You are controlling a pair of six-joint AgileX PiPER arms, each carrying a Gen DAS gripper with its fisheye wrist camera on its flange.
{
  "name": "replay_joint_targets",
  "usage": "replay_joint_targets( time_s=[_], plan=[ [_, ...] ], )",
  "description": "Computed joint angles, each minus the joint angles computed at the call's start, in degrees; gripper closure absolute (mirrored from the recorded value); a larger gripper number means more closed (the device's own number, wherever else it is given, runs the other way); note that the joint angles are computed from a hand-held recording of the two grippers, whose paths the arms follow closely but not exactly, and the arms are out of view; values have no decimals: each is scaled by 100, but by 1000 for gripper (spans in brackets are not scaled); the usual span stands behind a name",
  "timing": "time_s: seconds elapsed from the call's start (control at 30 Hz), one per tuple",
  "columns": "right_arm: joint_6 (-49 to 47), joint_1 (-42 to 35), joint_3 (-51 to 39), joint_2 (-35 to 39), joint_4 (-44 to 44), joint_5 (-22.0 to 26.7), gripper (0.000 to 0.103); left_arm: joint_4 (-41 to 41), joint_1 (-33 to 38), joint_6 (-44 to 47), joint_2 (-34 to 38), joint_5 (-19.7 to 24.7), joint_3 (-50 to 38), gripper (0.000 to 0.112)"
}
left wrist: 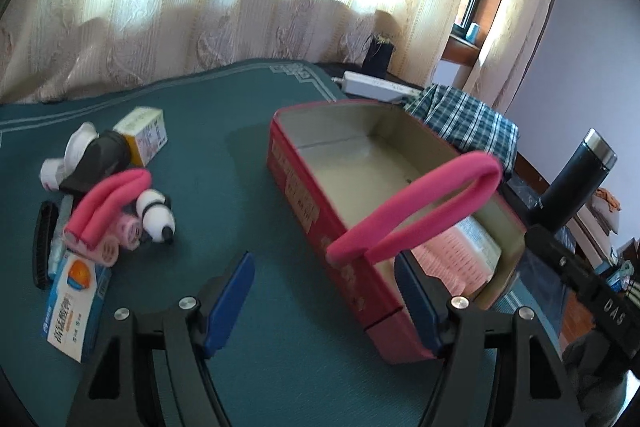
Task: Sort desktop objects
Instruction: 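Carry the pink foam curler into the red tin box with the left gripper, then open the left gripper and move both grippers back to the pile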
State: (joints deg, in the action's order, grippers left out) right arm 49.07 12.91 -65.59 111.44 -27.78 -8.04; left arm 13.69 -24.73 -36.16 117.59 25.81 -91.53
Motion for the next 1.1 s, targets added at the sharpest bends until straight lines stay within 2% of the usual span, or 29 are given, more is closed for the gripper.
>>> replay_joint_targets(
  time_s=[0.1,0.2,0.33,0.47,0.53,0.63,0.77,1.1],
  plan=[
    [364,7,-63,69,-374,17,35,132,108,-284,-30,-61,256,38],
    [-99,56,-89,83,92,35,31,353,191,-610,-30,-46,376,38],
    [-81,87,-142,101,87,52,30,682,219,-898,158,162,152,38],
    [-453,110,-139,89,486,87,30,580,175,-649,452,416,-317,38],
    [-908,123,-102,52,957,82,30,509,148,-543,526,479,-463,38],
    [-1454,127,-68,9,1513,66,30,672,108,-707,446,395,-437,38],
    [-1533,134,-83,19,1605,59,30,1068,77,-1058,286,328,-382,38],
    [-1981,181,11,-90,2052,45,30,805,130,-883,141,177,-100,38]
  ],
)
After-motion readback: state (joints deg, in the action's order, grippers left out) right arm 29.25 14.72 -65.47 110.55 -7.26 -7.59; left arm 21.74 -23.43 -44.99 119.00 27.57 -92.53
